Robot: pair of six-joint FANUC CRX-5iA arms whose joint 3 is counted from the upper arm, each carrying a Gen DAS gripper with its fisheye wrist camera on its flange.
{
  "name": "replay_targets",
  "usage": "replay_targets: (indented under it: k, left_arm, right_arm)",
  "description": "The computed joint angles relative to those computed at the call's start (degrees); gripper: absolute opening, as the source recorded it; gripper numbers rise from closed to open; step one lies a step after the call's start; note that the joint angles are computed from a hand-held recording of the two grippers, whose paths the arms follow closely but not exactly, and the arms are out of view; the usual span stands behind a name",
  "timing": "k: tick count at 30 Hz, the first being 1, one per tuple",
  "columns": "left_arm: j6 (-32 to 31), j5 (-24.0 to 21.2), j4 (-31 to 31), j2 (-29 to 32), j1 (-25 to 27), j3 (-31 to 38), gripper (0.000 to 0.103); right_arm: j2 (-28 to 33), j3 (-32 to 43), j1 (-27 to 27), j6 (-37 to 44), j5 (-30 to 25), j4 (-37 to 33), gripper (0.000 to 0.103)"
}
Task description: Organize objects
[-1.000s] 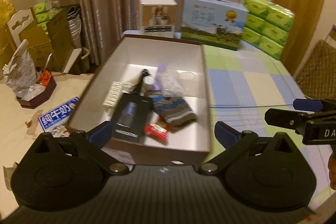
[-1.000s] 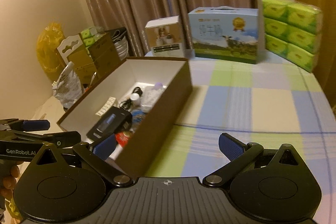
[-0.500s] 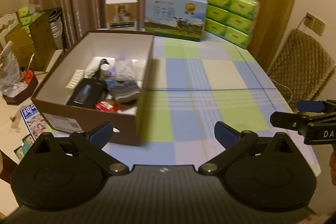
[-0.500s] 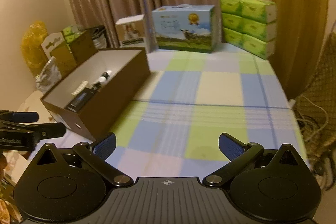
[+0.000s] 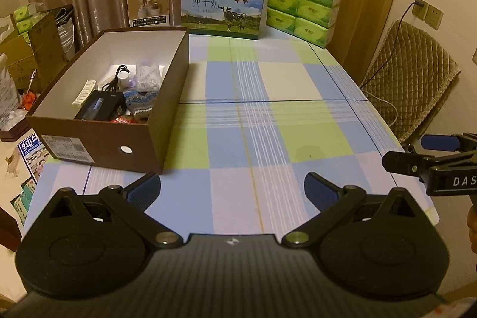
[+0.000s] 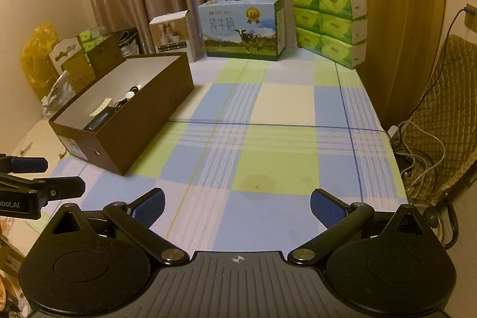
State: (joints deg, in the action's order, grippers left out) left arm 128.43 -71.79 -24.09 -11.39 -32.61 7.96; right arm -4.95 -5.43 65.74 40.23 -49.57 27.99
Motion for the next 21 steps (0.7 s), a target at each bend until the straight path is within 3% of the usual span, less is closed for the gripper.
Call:
replay_targets:
  k: [21]
  left_arm:
    - [4.0,-3.1,-2.9,-0.8,-3.9,0.1,0.101]
  right_arm:
    - [-1.4,-1.6,1.7,0.0,-0.5,0.6,0.101]
